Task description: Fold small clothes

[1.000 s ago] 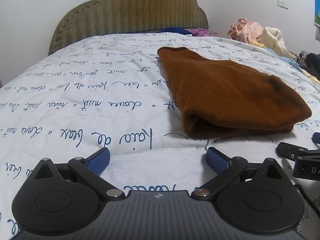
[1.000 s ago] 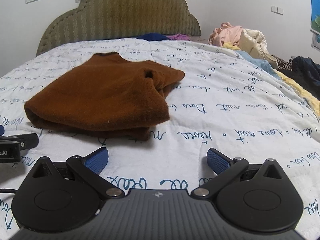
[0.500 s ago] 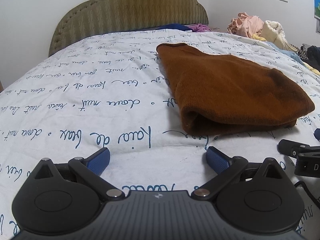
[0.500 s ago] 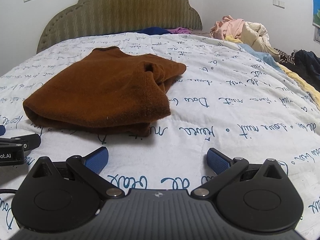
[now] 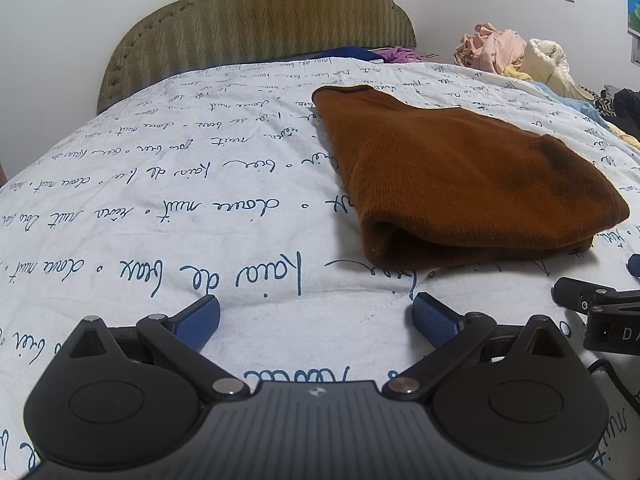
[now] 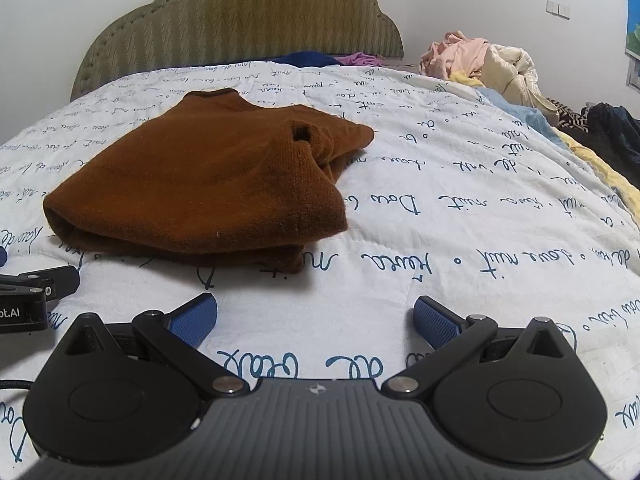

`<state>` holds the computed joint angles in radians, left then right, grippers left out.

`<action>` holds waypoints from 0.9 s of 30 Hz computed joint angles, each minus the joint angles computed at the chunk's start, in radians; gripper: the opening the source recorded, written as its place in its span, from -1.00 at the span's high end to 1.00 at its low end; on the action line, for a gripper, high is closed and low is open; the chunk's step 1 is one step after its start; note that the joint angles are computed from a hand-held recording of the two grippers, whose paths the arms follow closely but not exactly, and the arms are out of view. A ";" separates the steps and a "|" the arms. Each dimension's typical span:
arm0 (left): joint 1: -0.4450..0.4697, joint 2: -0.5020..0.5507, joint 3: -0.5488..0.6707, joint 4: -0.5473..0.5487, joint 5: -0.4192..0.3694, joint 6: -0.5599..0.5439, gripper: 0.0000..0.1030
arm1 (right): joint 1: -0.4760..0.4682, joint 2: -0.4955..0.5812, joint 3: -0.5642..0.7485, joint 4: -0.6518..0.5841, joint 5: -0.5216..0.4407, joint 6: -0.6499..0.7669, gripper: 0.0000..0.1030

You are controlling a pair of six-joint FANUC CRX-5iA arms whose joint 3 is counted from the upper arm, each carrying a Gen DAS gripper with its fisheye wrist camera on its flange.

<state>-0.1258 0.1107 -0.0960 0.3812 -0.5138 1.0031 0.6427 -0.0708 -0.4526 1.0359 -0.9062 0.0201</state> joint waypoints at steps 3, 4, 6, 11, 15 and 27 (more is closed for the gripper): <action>-0.001 -0.001 -0.002 0.001 0.001 -0.001 -1.00 | -0.002 -0.002 -0.002 0.001 0.002 0.000 -1.00; -0.001 -0.001 -0.003 0.001 0.002 -0.002 -1.00 | -0.001 -0.001 -0.001 0.001 0.003 -0.002 -1.00; -0.001 -0.001 -0.001 -0.001 0.001 -0.003 -1.00 | -0.003 -0.001 -0.002 0.001 0.006 -0.002 -1.00; -0.001 -0.001 -0.001 0.000 0.001 -0.004 -1.00 | -0.003 -0.001 -0.002 0.001 0.006 -0.002 -1.00; 0.000 -0.002 -0.002 0.005 -0.001 -0.007 -1.00 | -0.002 -0.001 -0.001 0.000 0.006 -0.003 -1.00; 0.000 -0.001 -0.002 0.006 -0.001 -0.008 -1.00 | -0.002 -0.001 -0.001 0.000 0.005 -0.003 -1.00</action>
